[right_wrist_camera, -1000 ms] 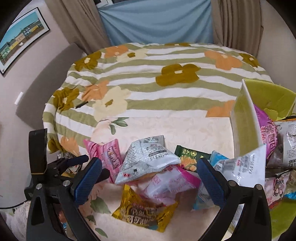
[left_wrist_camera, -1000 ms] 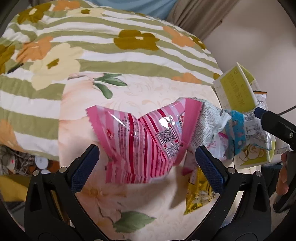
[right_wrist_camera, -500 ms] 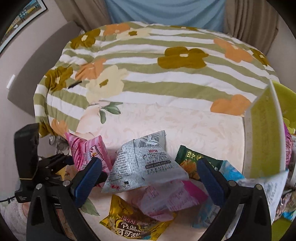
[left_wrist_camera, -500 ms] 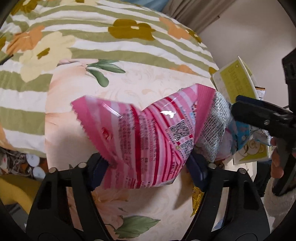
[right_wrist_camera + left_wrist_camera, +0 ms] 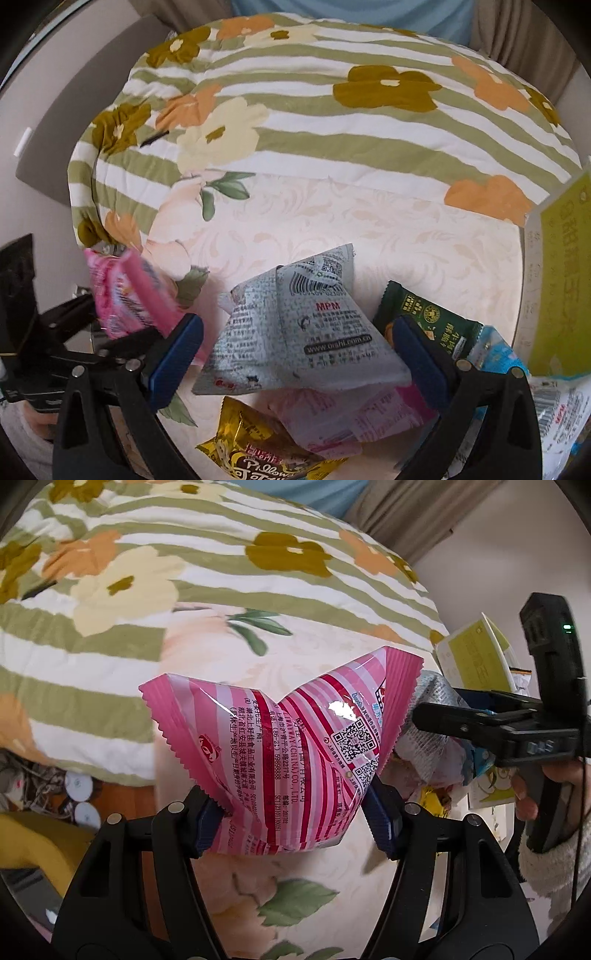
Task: Organize snacks
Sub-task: 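Grasp the pink striped bag with the left gripper while the right grasps the silver MPM bag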
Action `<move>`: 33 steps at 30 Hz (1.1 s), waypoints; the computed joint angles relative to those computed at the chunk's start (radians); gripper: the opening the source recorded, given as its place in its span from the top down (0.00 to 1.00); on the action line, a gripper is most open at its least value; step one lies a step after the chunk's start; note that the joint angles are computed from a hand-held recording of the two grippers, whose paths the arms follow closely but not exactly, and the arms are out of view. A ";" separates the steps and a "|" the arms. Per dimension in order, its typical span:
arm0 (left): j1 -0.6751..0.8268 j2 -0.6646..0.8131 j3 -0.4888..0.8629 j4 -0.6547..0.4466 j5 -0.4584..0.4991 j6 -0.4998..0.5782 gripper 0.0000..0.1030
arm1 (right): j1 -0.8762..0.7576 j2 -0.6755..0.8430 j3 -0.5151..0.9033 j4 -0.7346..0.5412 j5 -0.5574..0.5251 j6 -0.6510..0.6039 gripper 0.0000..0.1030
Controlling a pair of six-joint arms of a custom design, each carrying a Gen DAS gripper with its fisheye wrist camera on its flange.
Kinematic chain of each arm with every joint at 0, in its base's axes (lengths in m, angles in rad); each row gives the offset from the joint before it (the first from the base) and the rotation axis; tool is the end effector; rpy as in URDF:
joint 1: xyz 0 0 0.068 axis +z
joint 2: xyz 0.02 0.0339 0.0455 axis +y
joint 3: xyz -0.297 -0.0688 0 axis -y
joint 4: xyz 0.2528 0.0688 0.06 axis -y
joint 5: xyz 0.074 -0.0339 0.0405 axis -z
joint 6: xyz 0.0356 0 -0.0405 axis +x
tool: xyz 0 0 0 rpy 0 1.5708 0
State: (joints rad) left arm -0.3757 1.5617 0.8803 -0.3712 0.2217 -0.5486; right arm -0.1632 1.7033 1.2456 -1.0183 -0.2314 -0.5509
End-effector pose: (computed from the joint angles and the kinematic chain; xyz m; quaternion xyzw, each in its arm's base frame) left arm 0.2811 -0.1193 0.2034 -0.0547 0.9595 -0.2092 0.1802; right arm 0.3199 -0.0444 0.2418 -0.1965 0.9726 0.0916 0.0844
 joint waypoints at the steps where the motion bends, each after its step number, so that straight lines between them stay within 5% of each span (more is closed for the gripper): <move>1: 0.003 -0.013 -0.009 -0.003 -0.003 -0.001 0.39 | 0.006 0.008 -0.001 0.005 0.012 0.006 0.01; 6: 0.007 -0.061 -0.041 -0.025 -0.009 -0.003 0.39 | 0.026 0.037 -0.010 0.015 0.043 0.006 0.01; 21: 0.006 -0.178 -0.059 -0.097 -0.072 -0.087 0.39 | 0.052 -0.046 -0.083 0.055 0.018 -0.036 0.24; 33: -0.116 -0.157 0.284 -0.350 -0.235 -0.101 0.39 | -0.130 -0.168 0.124 -0.123 -0.230 -0.026 0.24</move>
